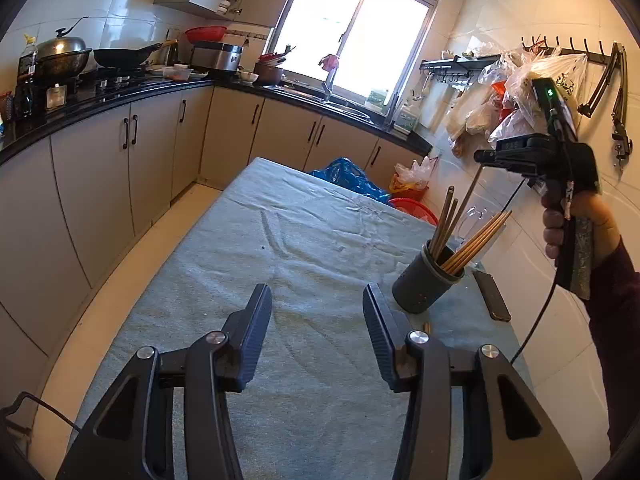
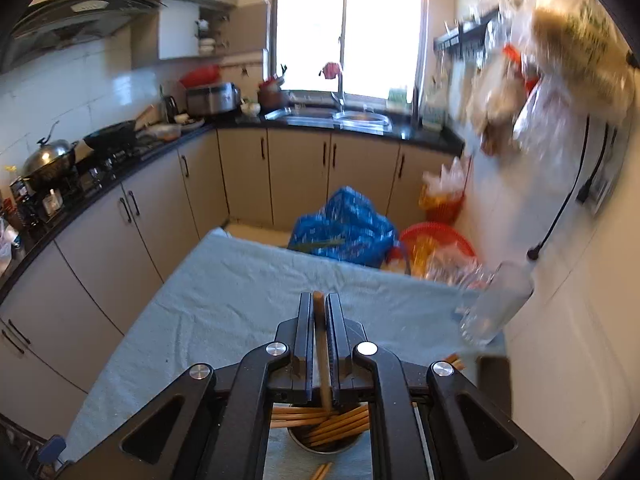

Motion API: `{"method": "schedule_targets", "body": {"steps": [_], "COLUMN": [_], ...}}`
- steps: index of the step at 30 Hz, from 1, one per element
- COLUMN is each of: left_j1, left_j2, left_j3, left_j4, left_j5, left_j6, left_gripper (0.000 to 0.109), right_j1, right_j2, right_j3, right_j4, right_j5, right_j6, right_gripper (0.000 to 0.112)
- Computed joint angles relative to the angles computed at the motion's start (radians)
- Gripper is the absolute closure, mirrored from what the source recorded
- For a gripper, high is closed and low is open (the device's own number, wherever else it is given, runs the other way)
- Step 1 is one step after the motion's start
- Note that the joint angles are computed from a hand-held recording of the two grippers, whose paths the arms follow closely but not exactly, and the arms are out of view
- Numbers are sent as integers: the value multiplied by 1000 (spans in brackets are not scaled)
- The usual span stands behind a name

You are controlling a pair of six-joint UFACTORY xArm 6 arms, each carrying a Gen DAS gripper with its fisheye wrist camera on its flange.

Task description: Organize utensils

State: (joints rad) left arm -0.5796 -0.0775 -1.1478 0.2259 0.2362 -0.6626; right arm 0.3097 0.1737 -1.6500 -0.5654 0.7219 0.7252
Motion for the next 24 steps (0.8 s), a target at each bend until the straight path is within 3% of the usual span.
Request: {"method": "schedule_targets", "body": {"steps": [3, 5, 8, 13, 16, 20, 24], "left_j1": [3, 2, -6, -22, -38, -79, -145], "left_j2": [-2, 4, 9, 15, 27, 66, 138], "left_j3": [2, -5, -9, -11, -15, -36, -87], "left_j4": [11, 11, -4, -11, -57, -120, -345], "left_j5": [2, 9, 16, 40, 57, 92, 157], "left_j6": [-15, -20, -4, 16, 68, 155, 395], "left_gripper": [60, 60, 60, 57, 57, 56, 57], "right_j1": [-1, 7, 26, 58, 72, 69, 43], "right_j2": [-16, -42, -114, -294, -387, -513, -664], "right_j3": [27, 51, 123, 371, 548, 809, 1059], "right_j4": [-29, -86, -161, -162, -51, 52, 153], "right_j5": [-35, -44, -57, -76, -54, -77, -167], "right_j6": [22, 57, 106, 147, 87, 117, 178], "right_gripper": [95, 79, 76, 55, 54, 54, 54]}}
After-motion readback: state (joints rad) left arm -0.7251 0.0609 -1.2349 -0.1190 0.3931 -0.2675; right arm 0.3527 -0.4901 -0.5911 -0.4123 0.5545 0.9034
